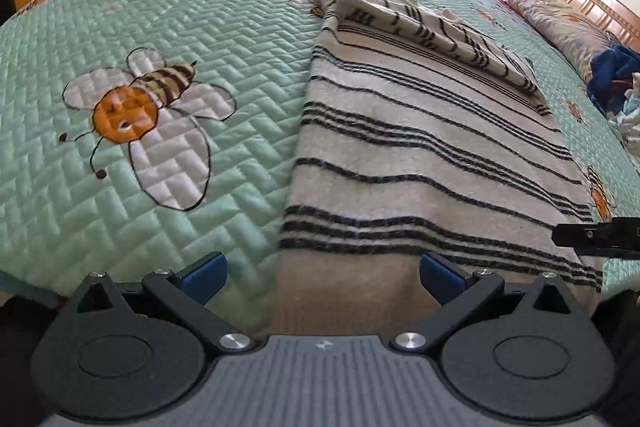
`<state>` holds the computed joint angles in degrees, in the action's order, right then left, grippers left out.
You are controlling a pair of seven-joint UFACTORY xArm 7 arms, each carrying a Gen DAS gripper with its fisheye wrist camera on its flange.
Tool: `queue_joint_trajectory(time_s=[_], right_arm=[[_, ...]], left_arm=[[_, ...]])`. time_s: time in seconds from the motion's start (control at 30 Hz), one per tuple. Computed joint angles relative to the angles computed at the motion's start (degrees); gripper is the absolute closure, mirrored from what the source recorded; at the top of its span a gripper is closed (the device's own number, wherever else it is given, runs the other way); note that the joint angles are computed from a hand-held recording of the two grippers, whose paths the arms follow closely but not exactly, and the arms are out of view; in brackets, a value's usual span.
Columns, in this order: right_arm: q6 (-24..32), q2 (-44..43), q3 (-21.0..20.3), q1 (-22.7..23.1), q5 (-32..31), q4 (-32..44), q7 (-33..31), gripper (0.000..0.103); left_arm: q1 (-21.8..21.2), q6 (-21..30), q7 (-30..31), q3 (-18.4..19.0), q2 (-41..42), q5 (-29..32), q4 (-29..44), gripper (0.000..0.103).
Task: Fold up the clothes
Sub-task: 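Move both grippers along the sweater to its ribbed hem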
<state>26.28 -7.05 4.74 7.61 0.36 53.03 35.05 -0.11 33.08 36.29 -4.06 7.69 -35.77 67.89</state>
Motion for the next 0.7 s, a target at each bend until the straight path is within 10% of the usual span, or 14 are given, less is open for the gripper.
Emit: queue_joint_trajectory(time_s=[0.43, 0.7], right_arm=[[-2.29, -1.26, -1.06, 0.7, 6.91, -1.81, -3.89, 0.021], [-3.75, -0.36, -2.3, 4.32, 20.52, -1.13, -17.29, 0.021]], left_arm=[[-0.16, -1.24, 2.95, -0.02, -0.45, -1.32, -0.84, 0.001], [0.13, -1.93, 3.42, -0.07, -0.51, -2.39, -1.48, 0.001]])
